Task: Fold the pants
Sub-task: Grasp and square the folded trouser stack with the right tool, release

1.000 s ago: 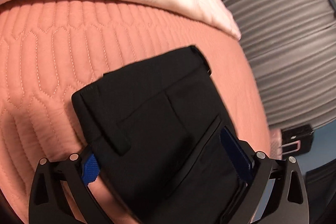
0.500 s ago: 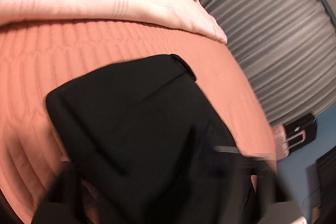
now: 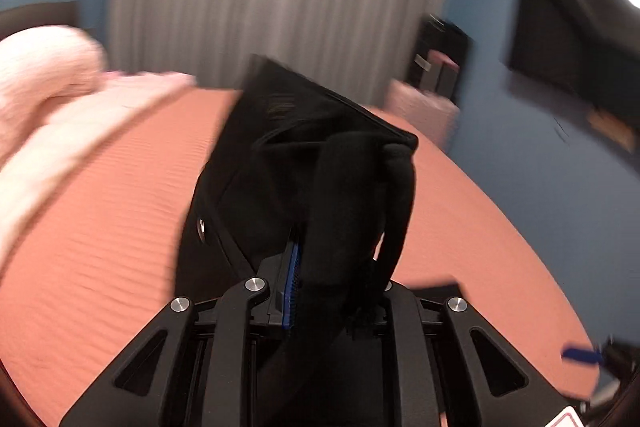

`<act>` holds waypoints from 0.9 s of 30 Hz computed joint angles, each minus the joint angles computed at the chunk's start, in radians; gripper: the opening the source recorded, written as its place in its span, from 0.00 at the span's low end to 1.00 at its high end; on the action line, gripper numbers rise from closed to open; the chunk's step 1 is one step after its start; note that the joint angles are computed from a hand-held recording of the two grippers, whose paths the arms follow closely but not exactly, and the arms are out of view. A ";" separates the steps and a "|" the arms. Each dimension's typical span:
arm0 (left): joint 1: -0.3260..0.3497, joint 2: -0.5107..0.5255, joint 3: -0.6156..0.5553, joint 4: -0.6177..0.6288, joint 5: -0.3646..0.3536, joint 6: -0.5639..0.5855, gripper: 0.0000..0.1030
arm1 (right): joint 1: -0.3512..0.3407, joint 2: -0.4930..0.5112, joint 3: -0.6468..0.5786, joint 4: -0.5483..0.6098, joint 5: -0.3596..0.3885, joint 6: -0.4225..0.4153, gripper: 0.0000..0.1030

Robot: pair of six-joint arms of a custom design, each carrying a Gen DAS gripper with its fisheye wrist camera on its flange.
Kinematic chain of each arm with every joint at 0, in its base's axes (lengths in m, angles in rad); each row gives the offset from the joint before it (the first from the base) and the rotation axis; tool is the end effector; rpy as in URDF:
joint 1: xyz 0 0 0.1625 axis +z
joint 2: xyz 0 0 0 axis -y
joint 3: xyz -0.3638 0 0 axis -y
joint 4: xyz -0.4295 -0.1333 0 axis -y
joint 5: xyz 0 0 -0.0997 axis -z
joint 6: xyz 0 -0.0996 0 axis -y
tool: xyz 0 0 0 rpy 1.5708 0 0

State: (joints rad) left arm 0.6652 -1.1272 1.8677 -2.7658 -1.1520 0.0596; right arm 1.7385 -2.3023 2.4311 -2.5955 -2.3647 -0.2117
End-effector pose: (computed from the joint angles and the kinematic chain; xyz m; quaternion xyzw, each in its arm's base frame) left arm -0.3669 -0.5087 0.1633 0.4008 0.8659 -0.2841 0.0942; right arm 0.1114 -0.2851 0.4123 -0.0077 -0.8479 0.3917 0.3572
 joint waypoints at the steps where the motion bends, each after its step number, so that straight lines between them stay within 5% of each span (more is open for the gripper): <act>1: -0.028 0.034 0.006 0.066 -0.022 -0.035 0.16 | -0.032 -0.049 0.011 0.020 0.015 -0.002 0.71; 5: -0.080 0.159 0.017 0.290 -0.045 -0.179 0.21 | -0.176 -0.229 0.056 0.104 0.099 -0.016 0.79; 9: -0.181 0.110 0.125 0.213 0.057 -0.168 0.22 | -0.326 -0.371 0.082 0.177 0.205 -0.068 0.79; 13: -0.146 0.019 0.148 0.190 -0.065 -0.201 0.30 | -0.449 -0.383 0.063 0.225 0.355 -0.059 0.79; 15: -0.131 -0.006 0.145 0.182 -0.074 -0.210 0.39 | -0.482 -0.328 0.037 0.213 0.460 -0.049 0.79; 18: -0.145 -0.072 0.189 0.183 -0.071 -0.255 0.40 | -0.455 -0.177 -0.016 0.180 0.485 -0.027 0.79; 22: -0.168 -0.153 0.214 0.265 0.035 -0.227 0.56 | -0.428 0.041 -0.094 0.129 0.513 -0.045 0.79; 27: -0.156 -0.219 0.217 0.428 0.162 -0.264 0.58 | -0.424 0.220 -0.174 0.133 0.492 -0.048 0.79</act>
State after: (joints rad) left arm 0.5087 -1.3465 2.0851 -2.3378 -0.9900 -0.2046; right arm 1.3146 -2.0826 2.2575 -2.4629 -1.8727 -0.2598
